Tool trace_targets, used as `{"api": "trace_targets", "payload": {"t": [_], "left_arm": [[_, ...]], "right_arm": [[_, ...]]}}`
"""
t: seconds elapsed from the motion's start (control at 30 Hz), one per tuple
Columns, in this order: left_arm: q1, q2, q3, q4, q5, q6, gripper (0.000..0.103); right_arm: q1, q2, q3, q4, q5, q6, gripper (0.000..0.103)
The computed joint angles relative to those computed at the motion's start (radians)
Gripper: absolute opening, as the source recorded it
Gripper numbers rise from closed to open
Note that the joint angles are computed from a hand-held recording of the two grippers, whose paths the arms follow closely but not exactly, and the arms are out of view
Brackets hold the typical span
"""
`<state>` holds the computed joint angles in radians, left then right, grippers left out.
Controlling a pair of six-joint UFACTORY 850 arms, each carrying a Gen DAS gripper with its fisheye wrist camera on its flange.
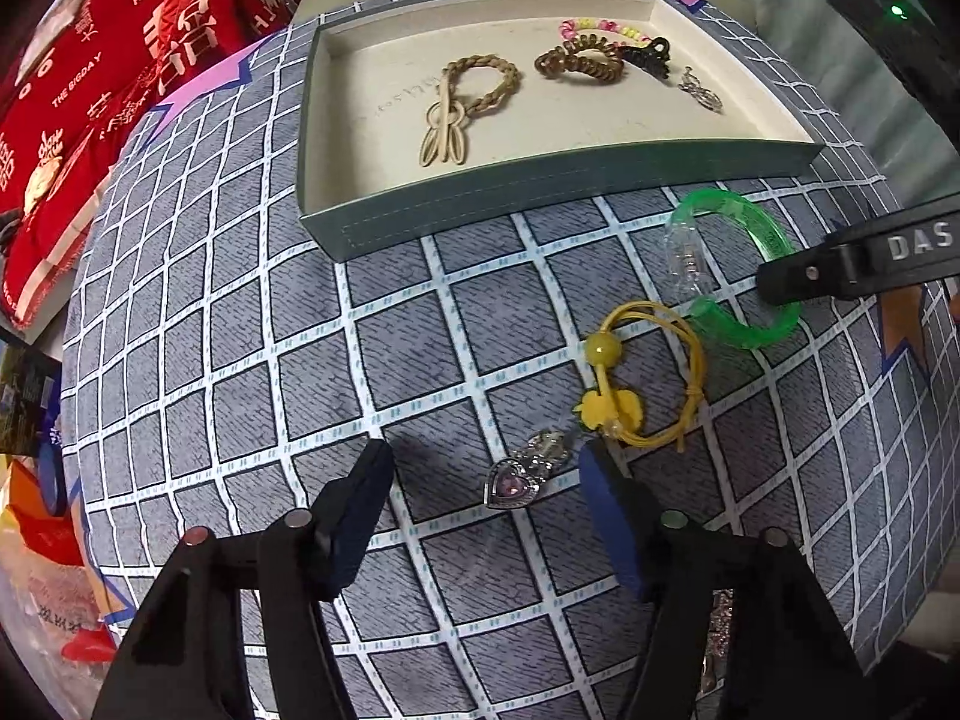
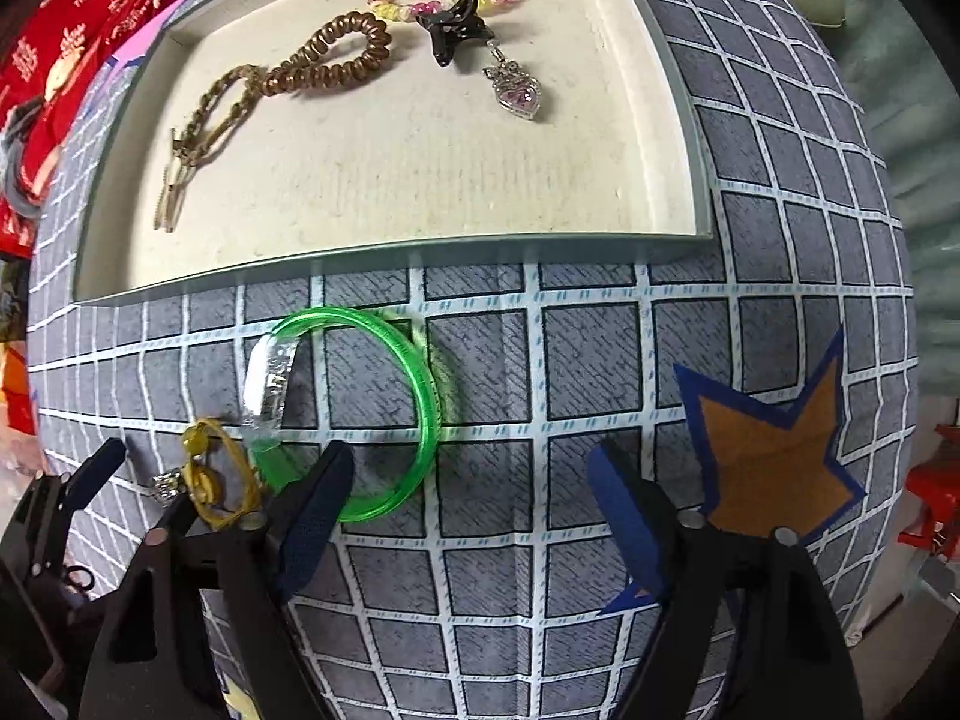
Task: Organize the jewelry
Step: 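Grasp the pink-heart pendant with left tool while right grasps the green bangle, then carry the pendant with left tool while right carries the bangle into the tray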
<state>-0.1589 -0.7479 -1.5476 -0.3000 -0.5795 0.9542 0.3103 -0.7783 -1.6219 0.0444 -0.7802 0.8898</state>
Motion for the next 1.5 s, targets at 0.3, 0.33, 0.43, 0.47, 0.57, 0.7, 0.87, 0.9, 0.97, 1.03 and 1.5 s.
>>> {"api": "trace_targets", "payload": {"t": [0.3, 0.33, 0.43, 0.47, 0.57, 0.7, 0.87, 0.9, 0.97, 1.03, 1.5], "left_arm": [[0.002, 0.018, 0.019, -0.043, -0.045, 0.025, 0.045], [0.001, 0.021, 0.024, -0.046, -0.047, 0.030, 0.038], [0.003, 0.035, 0.043, -0.060, -0.053, 0.040, 0.034], [0.003, 0.041, 0.051, -0.065, -0.055, 0.042, 0.030], [0.013, 0.036, 0.039, -0.083, -0.095, 0.037, 0.027], [0.025, 0.043, 0.040, -0.106, -0.111, 0.036, 0.027], [0.046, 0.044, 0.026, -0.143, -0.144, 0.025, 0.027], [0.051, 0.040, 0.016, -0.148, -0.154, 0.021, 0.027], [0.059, 0.028, -0.013, -0.152, -0.175, 0.010, 0.027], [0.065, 0.030, -0.018, -0.161, -0.184, 0.009, 0.027], [0.060, 0.045, -0.059, -0.226, -0.201, 0.020, 0.027]], "right_arm": [[0.036, -0.103, -0.161, -0.090, -0.096, 0.013, 0.057], [0.044, -0.101, -0.158, -0.092, -0.094, 0.024, 0.055], [0.048, -0.107, -0.167, -0.102, -0.094, 0.034, 0.044], [0.055, -0.083, -0.135, -0.105, -0.082, 0.041, 0.034], [0.060, -0.061, -0.112, -0.113, -0.078, 0.046, 0.010], [0.055, -0.026, -0.069, -0.093, -0.041, 0.049, 0.008], [0.047, 0.049, 0.033, -0.070, 0.035, 0.028, 0.008], [0.047, 0.059, 0.043, -0.064, 0.042, 0.029, 0.008], [0.046, 0.077, 0.063, -0.045, 0.059, 0.026, 0.008], [0.041, 0.130, 0.135, -0.021, 0.099, 0.019, 0.008], [0.020, 0.320, 0.337, 0.027, 0.192, 0.015, 0.008]]}}
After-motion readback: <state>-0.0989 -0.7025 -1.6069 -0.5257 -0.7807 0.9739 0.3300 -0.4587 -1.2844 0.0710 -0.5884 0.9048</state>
